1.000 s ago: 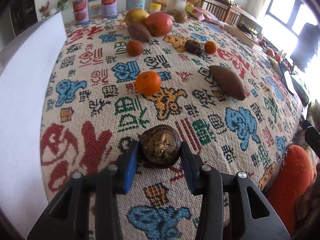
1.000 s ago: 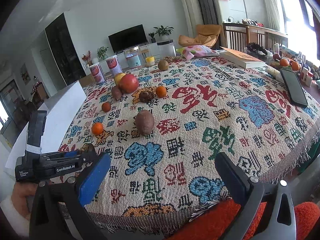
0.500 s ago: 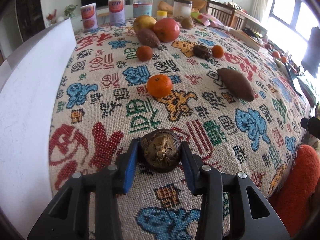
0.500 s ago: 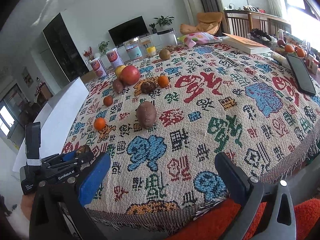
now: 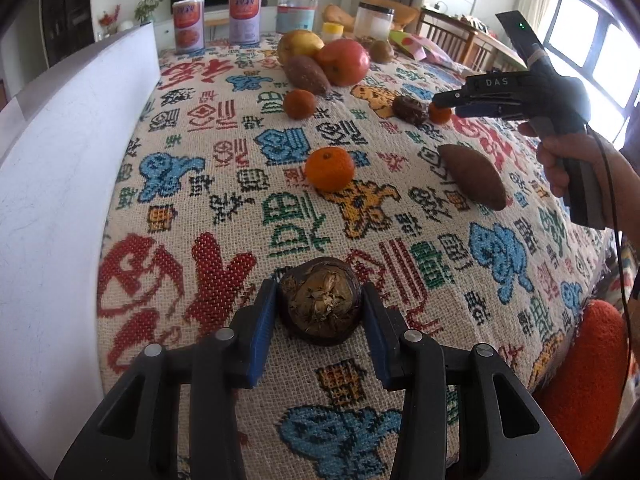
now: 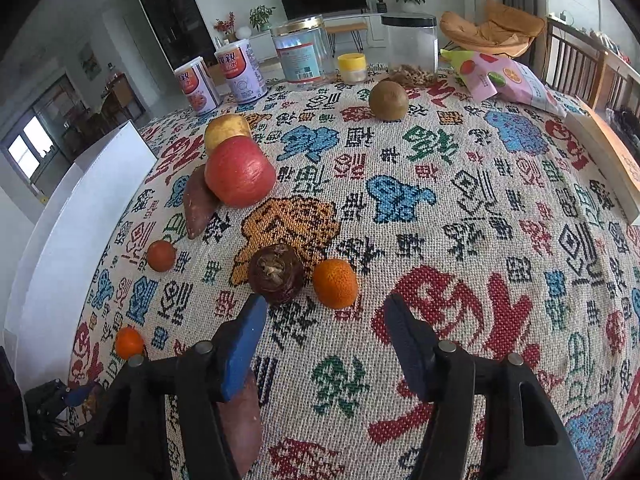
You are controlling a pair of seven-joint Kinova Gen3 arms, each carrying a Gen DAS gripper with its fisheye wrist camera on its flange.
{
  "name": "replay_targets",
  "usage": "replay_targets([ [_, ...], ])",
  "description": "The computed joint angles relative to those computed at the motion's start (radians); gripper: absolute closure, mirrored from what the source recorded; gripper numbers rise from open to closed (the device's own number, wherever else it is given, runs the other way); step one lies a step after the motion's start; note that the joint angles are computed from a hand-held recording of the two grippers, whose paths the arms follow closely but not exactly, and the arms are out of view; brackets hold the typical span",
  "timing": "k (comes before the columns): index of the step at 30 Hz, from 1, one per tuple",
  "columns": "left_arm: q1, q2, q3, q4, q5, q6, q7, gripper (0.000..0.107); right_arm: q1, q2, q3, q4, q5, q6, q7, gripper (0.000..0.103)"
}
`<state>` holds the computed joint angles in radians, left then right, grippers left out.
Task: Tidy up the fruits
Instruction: 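Carry the brown fruit into the box with the left gripper while the right gripper grasps a mandarin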
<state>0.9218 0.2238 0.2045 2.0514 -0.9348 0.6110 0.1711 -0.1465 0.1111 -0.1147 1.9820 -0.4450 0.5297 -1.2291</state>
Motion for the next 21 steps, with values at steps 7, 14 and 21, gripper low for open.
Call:
replay_targets([
  [7,0.106,-0.042,-0.146,0.024,0.047,-0.073,-0.022,0.065,0.228,0.091,-0.171,-0.024,-0.187,0.008,0.116,0.077],
  [14,-0.09,-0.282,0.068,0.041,0.212,-0.039,-0.149,0.065,0.207,-0.134,-0.189,0.008,-0.059,0.136,-0.049,0.077],
  [21,-0.395,-0.577,0.274,0.067,0.427,0.244,-0.289,0.065,-0.077,-0.232,-0.267,0.013,-0.316,0.212,0.0,0.077],
])
